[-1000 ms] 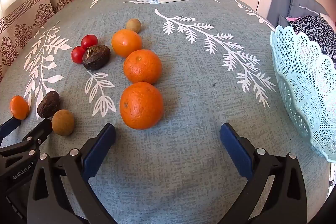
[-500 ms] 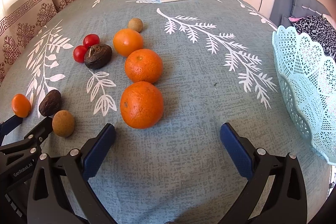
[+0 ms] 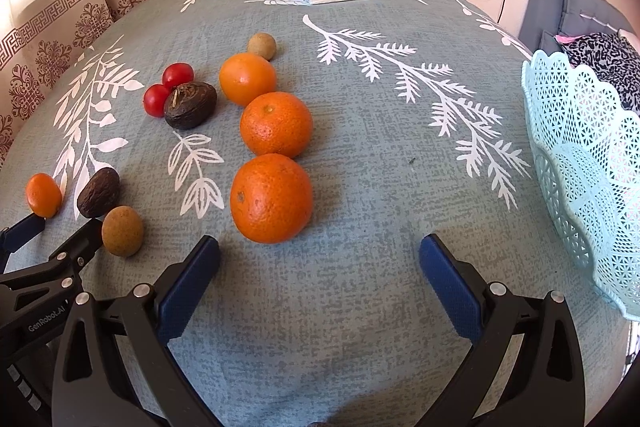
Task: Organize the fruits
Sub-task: 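Move the left gripper toward the dark brown round fruit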
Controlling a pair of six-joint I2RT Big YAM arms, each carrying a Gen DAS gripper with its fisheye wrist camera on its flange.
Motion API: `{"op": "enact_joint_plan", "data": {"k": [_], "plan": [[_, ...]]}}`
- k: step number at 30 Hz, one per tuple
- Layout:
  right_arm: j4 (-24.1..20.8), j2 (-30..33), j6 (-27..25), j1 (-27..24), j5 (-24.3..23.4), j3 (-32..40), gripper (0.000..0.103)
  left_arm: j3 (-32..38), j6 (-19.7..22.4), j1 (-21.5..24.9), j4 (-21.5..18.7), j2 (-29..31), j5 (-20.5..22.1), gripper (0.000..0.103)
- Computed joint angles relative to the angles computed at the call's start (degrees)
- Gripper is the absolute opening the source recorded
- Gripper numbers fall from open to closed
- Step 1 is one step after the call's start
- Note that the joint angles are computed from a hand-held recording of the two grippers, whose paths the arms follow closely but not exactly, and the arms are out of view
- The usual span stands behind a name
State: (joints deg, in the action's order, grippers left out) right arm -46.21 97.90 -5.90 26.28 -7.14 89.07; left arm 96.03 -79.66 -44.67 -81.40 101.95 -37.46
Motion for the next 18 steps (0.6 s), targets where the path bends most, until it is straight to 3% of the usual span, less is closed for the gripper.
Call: {"op": "enact_joint_plan", "data": {"k": [13,18], "plan": [[-0.1,0.0,-0.3,0.1,-0.1,-0.1,0.101,1.2,-0.4,0.0,-1.6,0.9,0.0,0.098],[-0.5,0.0,-0.9,0.0,-0.4,0.0,0.101,-0.4,-0.2,0.0,0.7,-0.3,0.1,0.098]]}}
